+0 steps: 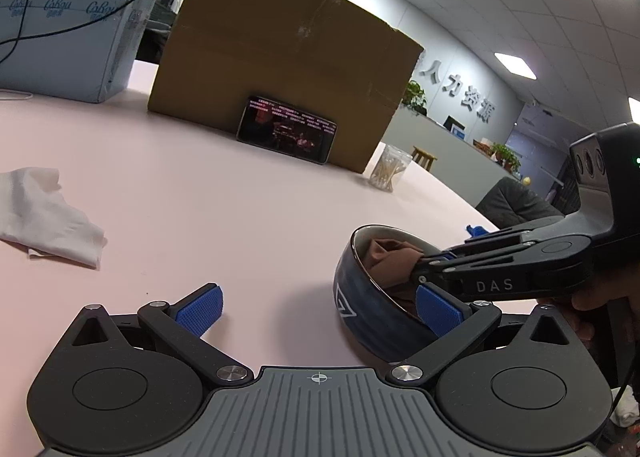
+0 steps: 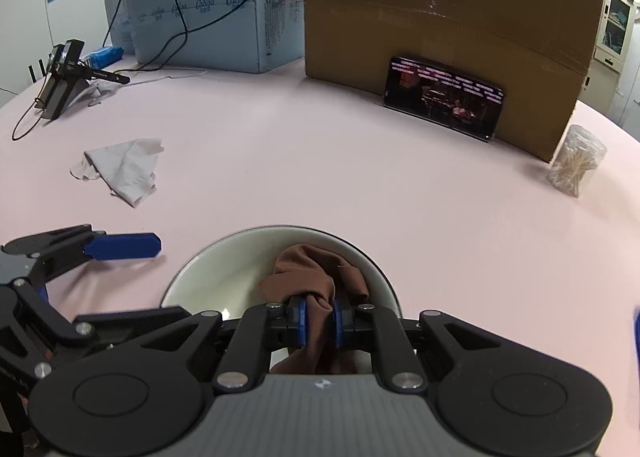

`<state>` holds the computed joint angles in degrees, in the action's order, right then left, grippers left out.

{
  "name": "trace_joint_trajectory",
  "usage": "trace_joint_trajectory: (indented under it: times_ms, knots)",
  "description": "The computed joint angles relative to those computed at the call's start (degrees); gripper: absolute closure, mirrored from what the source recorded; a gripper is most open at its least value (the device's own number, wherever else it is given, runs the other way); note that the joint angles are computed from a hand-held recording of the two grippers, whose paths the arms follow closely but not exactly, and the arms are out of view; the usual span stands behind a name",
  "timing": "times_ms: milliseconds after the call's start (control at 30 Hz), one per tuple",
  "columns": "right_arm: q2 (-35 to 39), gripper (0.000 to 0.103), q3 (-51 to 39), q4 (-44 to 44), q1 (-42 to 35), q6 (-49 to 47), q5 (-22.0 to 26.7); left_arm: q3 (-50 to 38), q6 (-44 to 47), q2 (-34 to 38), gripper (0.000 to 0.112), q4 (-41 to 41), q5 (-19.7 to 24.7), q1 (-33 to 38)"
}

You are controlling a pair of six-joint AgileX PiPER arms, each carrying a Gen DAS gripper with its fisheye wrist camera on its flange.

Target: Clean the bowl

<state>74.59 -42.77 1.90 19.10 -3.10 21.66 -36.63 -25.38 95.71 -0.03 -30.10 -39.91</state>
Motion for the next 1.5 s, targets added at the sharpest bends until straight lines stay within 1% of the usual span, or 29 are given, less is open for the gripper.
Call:
trace_joint_trajectory:
  times_ms: [133, 167, 233, 267, 400, 467, 567, 600, 667, 767, 967, 1133, 1267, 1367, 1500]
  knots:
    - [-0.5, 0.090, 0.5, -1.5, 1.2, 1.3, 1.1, -0.2, -1.1, 0.2, 0.009, 1.1, 0.0, 0.4]
    - [-0.4, 0.088, 0.4, -0.5, 1.4, 0.5, 1.4, -0.2, -1.1, 0.2, 0.009, 1.1, 0.0, 0.4]
    - [-0.1, 0.087, 0.2, -2.4, 2.3, 2.4, 1.4, -0.2, -1.0, 0.2, 0.009, 0.9, 0.1, 0.4]
    - [0.0, 0.087, 0.1, -1.9, 2.1, 2.0, 1.1, -0.2, -1.1, 0.2, 0.009, 1.0, 0.1, 0.4]
    - [0.7, 0.087, -0.1, 8.9, -1.1, -7.5, -0.4, -0.2, -1.8, 0.3, 0.009, 1.7, 0.0, 0.6]
    - [0.8, 0.087, -0.1, 8.6, -0.9, -7.5, -0.8, -0.2, -2.0, 0.3, 0.009, 2.0, 0.0, 0.7]
    - [0.9, 0.088, -0.3, 4.1, 0.1, -3.1, -1.2, -0.3, -2.5, 0.4, 0.009, 2.5, -0.2, 0.9]
    - [0.7, 0.088, -0.3, 1.3, 0.5, -0.4, -1.1, -0.3, -2.6, 0.4, 0.009, 2.5, -0.2, 1.0]
    - [-0.1, 0.088, -0.3, -4.5, 1.5, 5.2, -0.3, 0.0, -1.7, 0.4, 0.009, 1.0, -0.7, 0.8]
    - [-0.8, 0.087, -0.1, -9.8, 2.5, 10.0, 1.3, 0.5, -1.0, 0.3, 0.009, -0.8, -1.5, 0.6]
    - [-0.9, 0.087, -0.2, -13.4, 4.9, 13.5, 3.2, 0.5, -4.2, 0.6, 0.009, 1.0, -1.5, 1.5]
    - [1.3, 0.087, -1.0, -10.3, 5.6, 11.0, 1.4, 0.5, -5.2, 0.6, 0.009, 1.9, -1.6, 1.8]
    - [2.2, 0.088, -1.2, -5.9, 3.6, 7.8, -0.6, 0.6, -5.4, 0.7, 0.009, 2.2, -1.7, 1.9]
    - [2.0, 0.088, -1.2, -6.0, 2.9, 7.9, -0.1, 0.6, -5.5, 0.6, 0.009, 2.2, -1.7, 1.8]
    - [0.7, 0.087, -0.5, -2.0, 1.6, 3.3, 1.0, 0.6, -5.5, 0.7, 0.009, 2.3, -1.7, 1.8]
